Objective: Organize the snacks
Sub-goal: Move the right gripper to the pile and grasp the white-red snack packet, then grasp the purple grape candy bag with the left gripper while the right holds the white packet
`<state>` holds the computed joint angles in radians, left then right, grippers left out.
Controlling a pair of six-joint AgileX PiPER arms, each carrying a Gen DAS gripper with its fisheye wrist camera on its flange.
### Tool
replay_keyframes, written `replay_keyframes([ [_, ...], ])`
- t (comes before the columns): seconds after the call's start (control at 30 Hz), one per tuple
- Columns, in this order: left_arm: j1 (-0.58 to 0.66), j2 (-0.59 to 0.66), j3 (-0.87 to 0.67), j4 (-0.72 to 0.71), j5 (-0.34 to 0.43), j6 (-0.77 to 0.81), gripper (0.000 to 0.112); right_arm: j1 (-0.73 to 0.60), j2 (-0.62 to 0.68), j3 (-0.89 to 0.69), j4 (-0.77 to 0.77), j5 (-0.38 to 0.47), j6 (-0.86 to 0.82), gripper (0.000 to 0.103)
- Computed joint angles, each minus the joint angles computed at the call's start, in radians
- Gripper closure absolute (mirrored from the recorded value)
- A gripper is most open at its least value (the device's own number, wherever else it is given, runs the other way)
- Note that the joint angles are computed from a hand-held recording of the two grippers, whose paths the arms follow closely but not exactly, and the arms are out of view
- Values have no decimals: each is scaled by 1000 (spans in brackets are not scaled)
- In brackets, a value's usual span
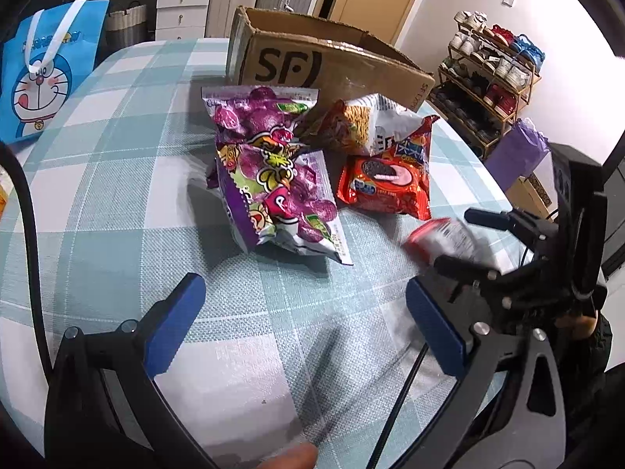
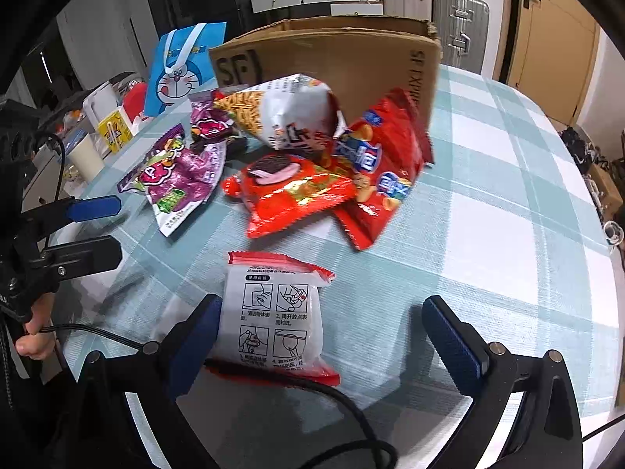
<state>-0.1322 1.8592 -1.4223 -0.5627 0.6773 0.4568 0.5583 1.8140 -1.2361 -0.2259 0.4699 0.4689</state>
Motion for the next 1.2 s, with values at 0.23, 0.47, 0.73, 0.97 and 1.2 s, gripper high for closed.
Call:
replay_keyframes([
  [0.23, -10, 22, -17, 8, 15, -3, 10, -105, -51, 75, 58, -33, -61, 13],
  [0.47, -16, 84, -96, 42, 30, -69, 10, -121, -104, 131, 100, -70, -61, 21],
  [0.73, -33, 183, -254, 124, 80, -185, 10, -62, -132, 195, -54, -111, 148, 31],
  [0.97, -31, 241, -345, 150, 107, -223, 10, -56, -158, 245, -40, -188, 148, 57],
  [1.2, -19, 244, -343, 132, 95, -218, 10, -71, -174, 258, -83, -228, 194, 60],
])
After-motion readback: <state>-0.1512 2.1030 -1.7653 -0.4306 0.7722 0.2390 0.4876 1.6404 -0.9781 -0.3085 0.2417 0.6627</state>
